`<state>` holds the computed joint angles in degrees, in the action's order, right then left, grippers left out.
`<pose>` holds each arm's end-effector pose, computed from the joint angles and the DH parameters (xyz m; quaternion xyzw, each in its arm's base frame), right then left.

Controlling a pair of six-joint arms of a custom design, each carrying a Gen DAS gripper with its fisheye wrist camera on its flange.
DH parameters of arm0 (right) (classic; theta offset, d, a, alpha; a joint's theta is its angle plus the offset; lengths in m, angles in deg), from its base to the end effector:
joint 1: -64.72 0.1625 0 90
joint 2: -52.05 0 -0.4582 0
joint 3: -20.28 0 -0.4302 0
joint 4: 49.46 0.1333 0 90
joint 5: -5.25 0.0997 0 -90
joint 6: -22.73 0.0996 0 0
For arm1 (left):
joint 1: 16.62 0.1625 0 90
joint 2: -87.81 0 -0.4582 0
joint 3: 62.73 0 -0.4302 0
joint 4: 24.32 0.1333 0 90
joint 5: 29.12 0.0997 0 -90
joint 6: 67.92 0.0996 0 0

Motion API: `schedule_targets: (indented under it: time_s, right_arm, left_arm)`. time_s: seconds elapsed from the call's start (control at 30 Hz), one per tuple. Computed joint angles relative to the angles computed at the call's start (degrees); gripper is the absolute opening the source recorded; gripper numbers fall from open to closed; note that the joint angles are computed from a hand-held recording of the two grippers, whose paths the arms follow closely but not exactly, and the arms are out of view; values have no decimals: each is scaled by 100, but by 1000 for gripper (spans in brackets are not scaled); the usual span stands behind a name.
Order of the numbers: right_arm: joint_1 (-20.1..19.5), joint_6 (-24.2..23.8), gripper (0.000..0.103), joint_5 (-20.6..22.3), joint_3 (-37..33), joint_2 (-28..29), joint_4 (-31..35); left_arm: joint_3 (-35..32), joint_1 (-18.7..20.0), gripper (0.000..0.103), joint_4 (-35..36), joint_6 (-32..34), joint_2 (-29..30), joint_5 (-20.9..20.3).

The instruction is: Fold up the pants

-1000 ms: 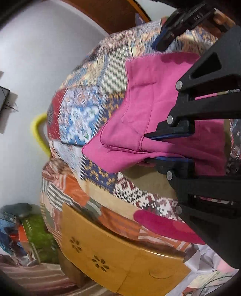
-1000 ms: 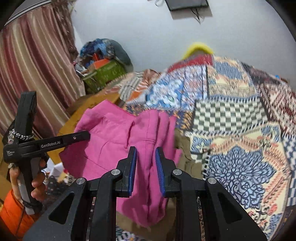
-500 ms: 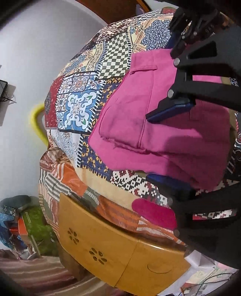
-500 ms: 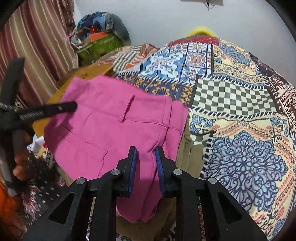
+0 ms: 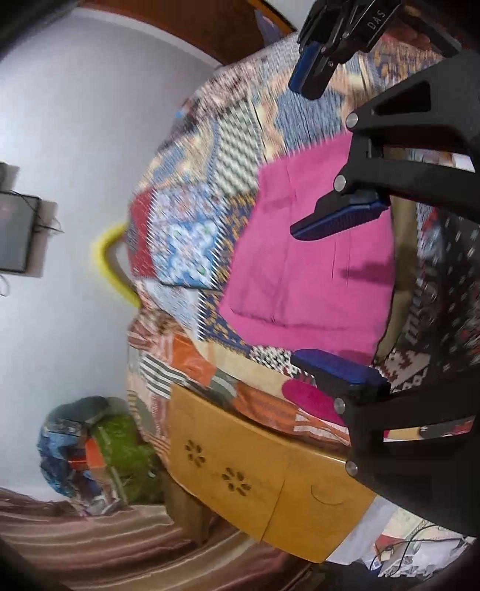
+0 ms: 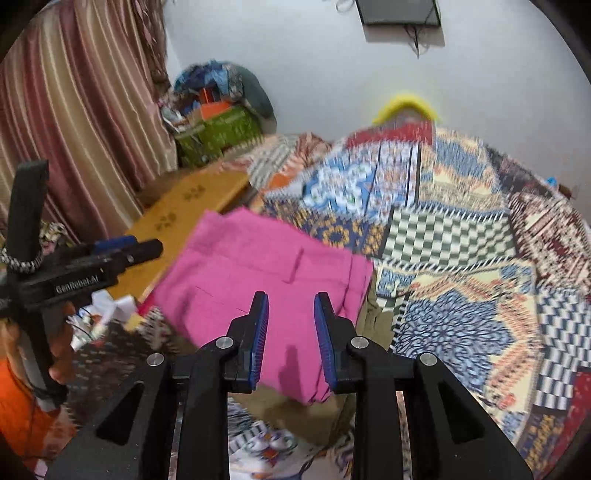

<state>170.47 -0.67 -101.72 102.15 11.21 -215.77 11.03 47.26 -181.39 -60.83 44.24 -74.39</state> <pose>0.3195 -0.7490 0.1595 0.2737 -0.9031 0.2897 0.1603 -0.1810 -0.8312 0.2652 0.1354 0.8751 -0.3482 0.3076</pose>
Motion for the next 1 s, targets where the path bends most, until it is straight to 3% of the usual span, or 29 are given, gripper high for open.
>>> schedule_targets:
  time_s: [0.23, 0.5, 0.7, 0.77, 0.83, 0.97, 1.0]
  right_arm:
    - [345, -71, 23, 260, 863, -857, -820]
    - [856, -116, 23, 498, 1877, -1754, -1787]
    - [1285, -302, 23, 368, 2670, -2252, -2589]
    - [1368, -265, 28, 347, 2909, -2382, -2791]
    - [1440, -235, 41, 311, 3158, -2496, -3037]
    - [1554, -396, 49, 60, 3494, -2562, -3580]
    - [1571, -373, 58, 33, 3592, -2592, -3718]
  left_arm:
    - [1007, -647, 61, -958, 271, -819, -338]
    - [2209, -1563, 61, -2143, 752, -1714, -107]
    - [3104, -2199, 66, -2862, 879, -2294, 279]
    - [3401, -2421, 68, -3155, 1014, -2413, 518]
    - [3678, -2627, 73, -3353, 1065, -2546, 664]
    - [4138, -2939, 77, -3435, 820, -2857, 667]
    - [4219, -3024, 78, -3484, 833, -2896, 718]
